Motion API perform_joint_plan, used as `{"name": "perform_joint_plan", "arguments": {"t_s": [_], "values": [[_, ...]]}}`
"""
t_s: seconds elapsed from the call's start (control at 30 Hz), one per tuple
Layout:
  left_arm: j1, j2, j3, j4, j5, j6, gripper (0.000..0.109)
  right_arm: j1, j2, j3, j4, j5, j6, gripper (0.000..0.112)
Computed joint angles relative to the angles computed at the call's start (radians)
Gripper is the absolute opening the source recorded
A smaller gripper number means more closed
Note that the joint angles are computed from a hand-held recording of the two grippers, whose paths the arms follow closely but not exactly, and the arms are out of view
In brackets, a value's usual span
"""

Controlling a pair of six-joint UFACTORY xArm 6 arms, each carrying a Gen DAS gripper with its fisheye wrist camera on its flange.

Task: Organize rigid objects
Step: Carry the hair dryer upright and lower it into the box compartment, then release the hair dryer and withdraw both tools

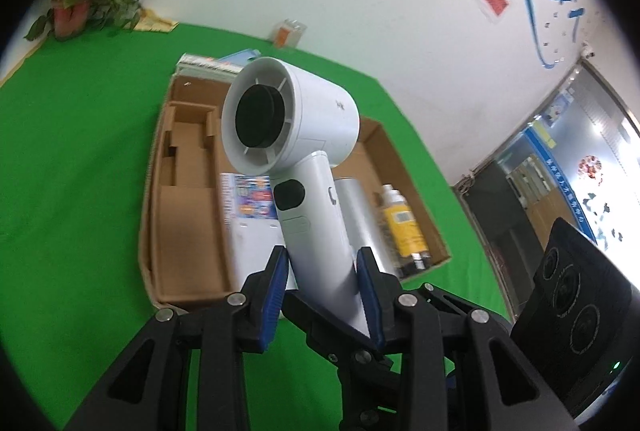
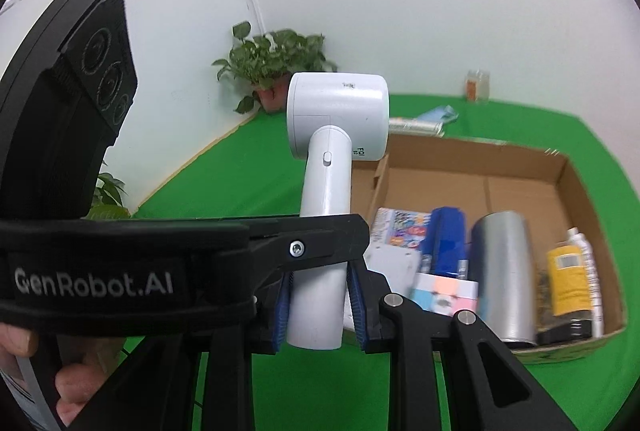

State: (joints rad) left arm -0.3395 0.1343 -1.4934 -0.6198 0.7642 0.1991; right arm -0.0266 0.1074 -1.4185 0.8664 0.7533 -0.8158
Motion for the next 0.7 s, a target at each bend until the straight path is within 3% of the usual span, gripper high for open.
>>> {"name": "perform_joint_plan", "arguments": {"t_s": [0.13, 0.33, 0.5, 0.57, 0.63, 0.7], "values": [[0.062, 0.129, -0.120, -0.012, 0.109, -0.002, 0.034, 0.045, 0.164, -0.164, -0.096, 0.053, 0.165, 0.024], [0.111, 0.257, -0.222, -0.020, 0.184, -0.007, 0.033, 0.074, 0.380, -0.380, -0.181, 0.138, 0.323, 0.024], [0.132, 0.314, -0.279, -0.018, 0.231, -0.033, 0.033, 0.091, 0.457, -0.422, -0.201, 0.137, 0.401, 0.030], [0.135, 0.292, -0.252, -0.009, 0.207, -0.042, 0.036, 0.087, 0.459, -0.426, -0.165, 0.161, 0.399, 0.033], [0.124, 0.234, -0.188, 0.054, 0.133, -0.052, 0.036, 0.087, 0.416, -0.367, -0.131, 0.116, 0.339, 0.041], [0.100, 0.136, -0.083, 0.190, 0.002, -0.106, 0.037, 0.090, 0.337, -0.270, -0.112, 0.040, 0.280, 0.070]]}}
